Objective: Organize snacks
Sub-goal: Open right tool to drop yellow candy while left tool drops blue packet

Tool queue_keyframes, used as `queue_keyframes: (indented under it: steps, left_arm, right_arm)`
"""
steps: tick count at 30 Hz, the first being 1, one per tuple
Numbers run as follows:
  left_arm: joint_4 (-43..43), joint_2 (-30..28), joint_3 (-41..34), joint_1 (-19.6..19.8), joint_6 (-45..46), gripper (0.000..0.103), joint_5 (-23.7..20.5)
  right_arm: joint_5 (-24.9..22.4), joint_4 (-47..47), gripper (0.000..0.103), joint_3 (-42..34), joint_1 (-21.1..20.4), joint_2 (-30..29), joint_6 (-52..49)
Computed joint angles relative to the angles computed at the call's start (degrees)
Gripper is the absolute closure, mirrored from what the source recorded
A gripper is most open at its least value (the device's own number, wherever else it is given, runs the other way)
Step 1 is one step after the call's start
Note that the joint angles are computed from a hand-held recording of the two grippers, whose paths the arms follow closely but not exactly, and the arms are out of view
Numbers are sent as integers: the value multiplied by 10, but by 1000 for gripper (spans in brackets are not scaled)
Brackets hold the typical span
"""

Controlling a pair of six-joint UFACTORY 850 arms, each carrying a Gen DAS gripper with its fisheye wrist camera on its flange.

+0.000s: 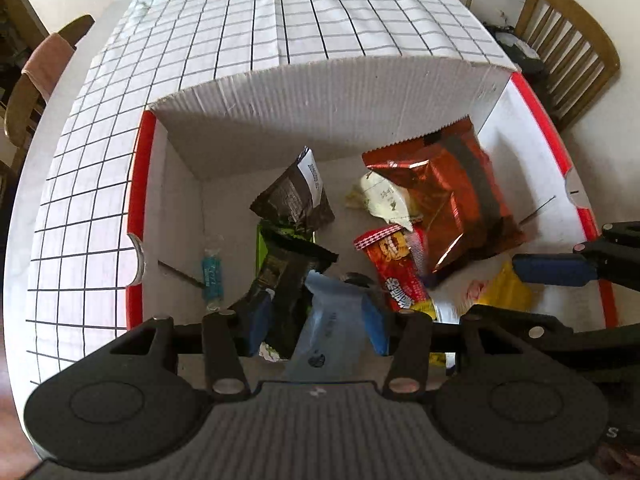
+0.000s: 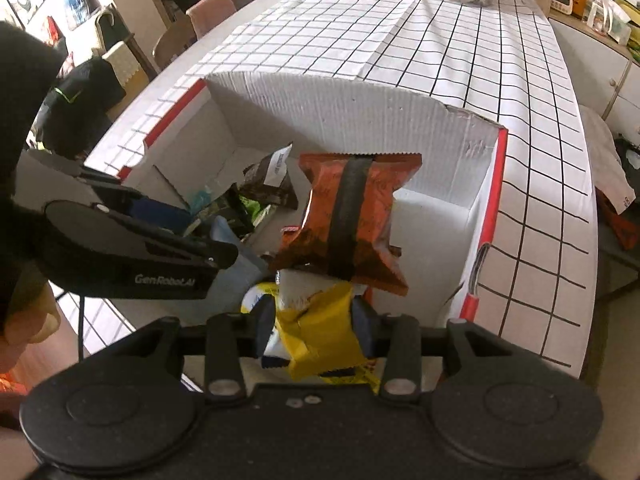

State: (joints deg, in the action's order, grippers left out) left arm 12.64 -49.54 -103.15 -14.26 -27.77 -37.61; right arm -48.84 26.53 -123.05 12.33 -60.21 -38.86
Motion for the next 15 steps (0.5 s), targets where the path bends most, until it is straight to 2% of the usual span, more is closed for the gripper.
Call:
queue_keyframes:
  steps: [3, 12, 15]
  left_arm:
    - [22, 15, 17, -4, -24, 53, 11]
    - [97, 83, 97, -6, -94, 33, 80]
    - [130, 100, 117, -5, -119, 29, 98]
  right_arm:
    - [6, 23, 61, 17, -4, 11, -14]
    - [41, 86, 59, 89, -8, 63, -55]
    - [63, 115, 51, 117, -8, 84, -72]
